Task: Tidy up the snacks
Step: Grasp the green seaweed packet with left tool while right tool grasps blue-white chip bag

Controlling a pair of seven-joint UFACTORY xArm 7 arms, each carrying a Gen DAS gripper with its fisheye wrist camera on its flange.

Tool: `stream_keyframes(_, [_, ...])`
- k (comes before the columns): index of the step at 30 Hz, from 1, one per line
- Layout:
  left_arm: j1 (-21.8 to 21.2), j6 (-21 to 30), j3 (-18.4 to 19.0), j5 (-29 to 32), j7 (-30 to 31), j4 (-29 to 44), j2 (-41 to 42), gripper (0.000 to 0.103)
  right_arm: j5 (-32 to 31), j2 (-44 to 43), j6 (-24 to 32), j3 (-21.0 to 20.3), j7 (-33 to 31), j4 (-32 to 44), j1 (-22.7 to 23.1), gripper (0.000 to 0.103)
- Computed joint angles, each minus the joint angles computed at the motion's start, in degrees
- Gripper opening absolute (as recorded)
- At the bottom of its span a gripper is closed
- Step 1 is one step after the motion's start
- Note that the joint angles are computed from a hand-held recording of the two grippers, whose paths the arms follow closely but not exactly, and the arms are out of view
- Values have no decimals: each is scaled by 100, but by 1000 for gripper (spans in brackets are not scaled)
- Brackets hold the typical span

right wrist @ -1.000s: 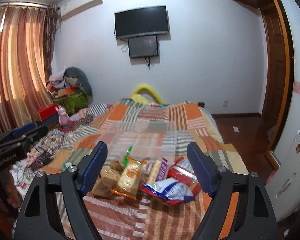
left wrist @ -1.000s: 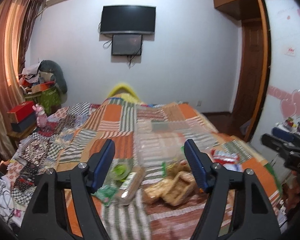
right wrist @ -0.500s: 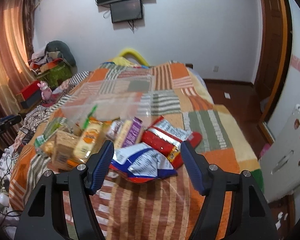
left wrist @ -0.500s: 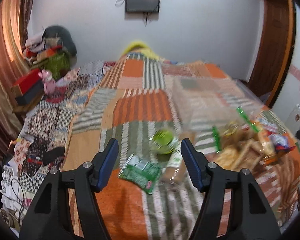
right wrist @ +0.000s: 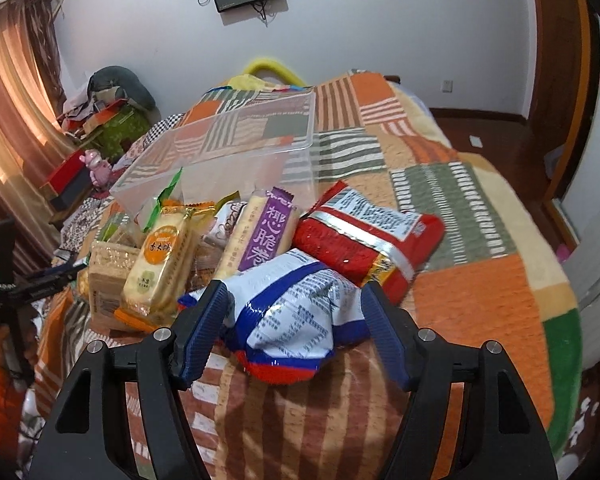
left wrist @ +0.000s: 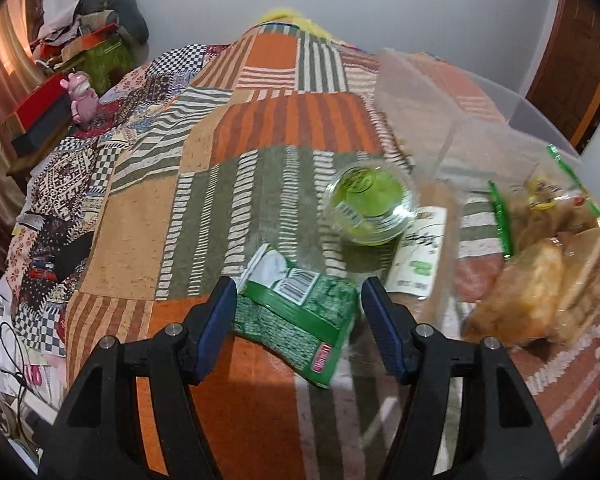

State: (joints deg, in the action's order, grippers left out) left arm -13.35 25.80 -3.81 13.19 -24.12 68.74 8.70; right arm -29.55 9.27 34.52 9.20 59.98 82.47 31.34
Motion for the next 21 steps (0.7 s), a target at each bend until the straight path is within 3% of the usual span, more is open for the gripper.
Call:
stream_keyframes(6, [68, -191, -17, -293, 84, -71, 50, 67, -4, 222, 89, -73, 162, 223, 60, 82])
stream_keyframes(9, [33, -338, 29, -146, 15, -146, 40, 67, 126, 268, 163, -72, 92, 251, 65, 86])
stream_keyframes(17, [152, -548, -64, -472, 488, -630, -322, 53, 433, -91, 549, 50, -290, -156, -7, 86])
stream_keyframes(21, [177, -631, -114, -643, 714, -846, -505, 51, 695, -251, 562, 108, -259, -286, -111, 86])
